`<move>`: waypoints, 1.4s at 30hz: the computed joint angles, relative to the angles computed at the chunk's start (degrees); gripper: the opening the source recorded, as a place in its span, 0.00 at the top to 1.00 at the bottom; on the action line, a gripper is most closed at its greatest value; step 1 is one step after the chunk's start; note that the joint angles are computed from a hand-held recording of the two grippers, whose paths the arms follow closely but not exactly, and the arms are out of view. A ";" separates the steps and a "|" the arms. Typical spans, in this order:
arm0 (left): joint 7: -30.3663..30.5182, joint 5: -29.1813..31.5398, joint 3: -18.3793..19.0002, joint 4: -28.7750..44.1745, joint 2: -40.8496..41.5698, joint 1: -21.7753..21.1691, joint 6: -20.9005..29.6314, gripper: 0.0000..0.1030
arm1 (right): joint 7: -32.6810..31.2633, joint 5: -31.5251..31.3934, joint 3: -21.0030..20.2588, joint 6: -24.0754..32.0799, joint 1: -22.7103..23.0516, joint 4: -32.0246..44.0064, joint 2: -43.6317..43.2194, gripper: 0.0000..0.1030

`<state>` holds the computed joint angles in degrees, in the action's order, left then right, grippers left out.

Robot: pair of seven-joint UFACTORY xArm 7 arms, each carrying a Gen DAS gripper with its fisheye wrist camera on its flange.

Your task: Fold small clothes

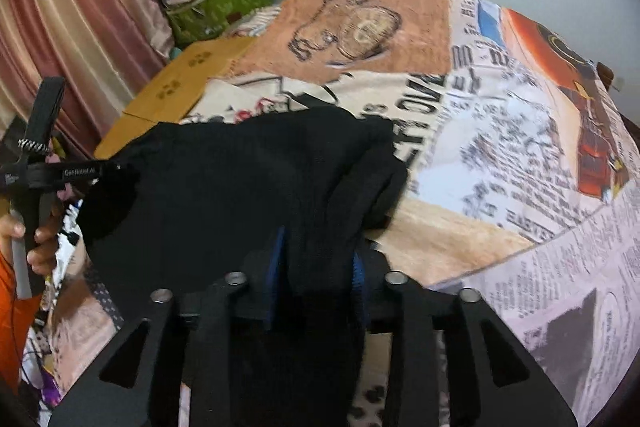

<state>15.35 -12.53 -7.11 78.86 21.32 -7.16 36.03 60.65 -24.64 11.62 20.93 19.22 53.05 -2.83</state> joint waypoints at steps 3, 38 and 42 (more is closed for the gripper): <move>-0.35 1.79 0.77 -1.18 -1.46 -0.38 -2.71 0.77 | 0.38 -1.27 0.33 3.24 -0.24 -0.61 -2.43 0.57; -1.31 9.29 0.40 -5.29 -5.32 -0.80 -10.48 0.58 | -0.18 -6.16 -2.47 -1.53 -0.52 2.26 -0.64 0.47; 10.16 0.66 -2.96 -12.85 -11.24 0.80 -13.57 0.37 | -1.78 -5.17 0.01 -3.84 -0.29 3.21 -0.33 0.41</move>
